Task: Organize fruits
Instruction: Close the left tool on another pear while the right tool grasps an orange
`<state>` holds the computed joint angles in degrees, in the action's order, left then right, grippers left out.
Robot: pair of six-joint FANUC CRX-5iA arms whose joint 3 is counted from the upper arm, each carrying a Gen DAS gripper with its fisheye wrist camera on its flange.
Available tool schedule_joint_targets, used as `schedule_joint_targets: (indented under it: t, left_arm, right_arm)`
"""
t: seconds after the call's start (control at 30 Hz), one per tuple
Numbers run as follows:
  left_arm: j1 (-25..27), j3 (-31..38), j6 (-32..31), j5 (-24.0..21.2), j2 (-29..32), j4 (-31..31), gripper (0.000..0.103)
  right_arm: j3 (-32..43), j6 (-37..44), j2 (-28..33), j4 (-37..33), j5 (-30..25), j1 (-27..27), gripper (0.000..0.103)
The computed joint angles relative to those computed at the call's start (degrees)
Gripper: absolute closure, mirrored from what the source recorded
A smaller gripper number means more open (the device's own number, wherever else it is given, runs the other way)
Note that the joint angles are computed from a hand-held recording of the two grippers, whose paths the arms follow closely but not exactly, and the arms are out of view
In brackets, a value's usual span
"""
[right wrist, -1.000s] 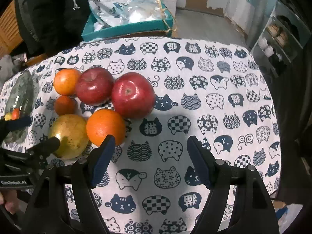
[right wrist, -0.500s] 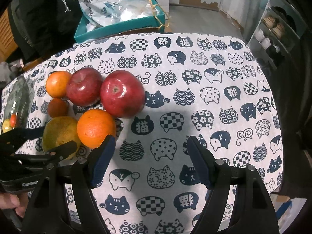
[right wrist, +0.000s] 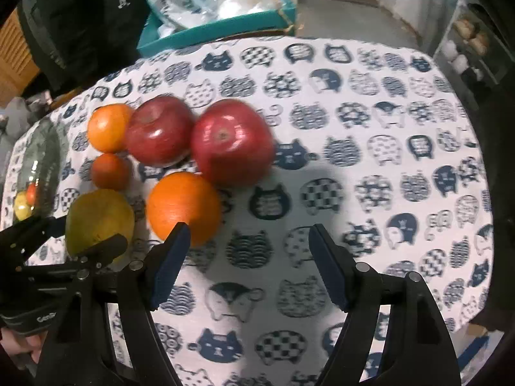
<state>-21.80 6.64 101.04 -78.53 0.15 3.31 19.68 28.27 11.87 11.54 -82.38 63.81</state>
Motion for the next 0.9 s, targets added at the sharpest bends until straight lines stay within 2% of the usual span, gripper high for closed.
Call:
schedule_joint_targets:
  t: [0.17,0.6,0.7,0.77,0.9]
  left_arm:
    - [1.2,-0.4,0.5,-0.4,-1.6,-1.2,0.036]
    - [5.3,-3.7,0.2,-0.4,-4.9,-0.3,0.036]
    - [6.0,-4.3,-0.2,-0.1,-5.5,-0.2,0.036]
    - [6.2,-4.4,-0.2,0.0,-5.7,-0.2,0.036]
    - [6.8,-5.0,-0.2,0.1,-6.3,-0.1,0.036]
  right_arm:
    - [1.8,2.3,1.7,-2.7,2.7,-0.6,0.027]
    - [6.9,6.1,7.3,-8.0,1.7,-2.2,0.026]
    - [7.1,6.0,8.3,-7.8,0.9,-2.1,0.029]
    - [7.3,6.0,8.6,-6.9,1.0,-1.9,0.036]
    - [8.2,6.1,9.5,-6.0,0.9,-1.8,0.039]
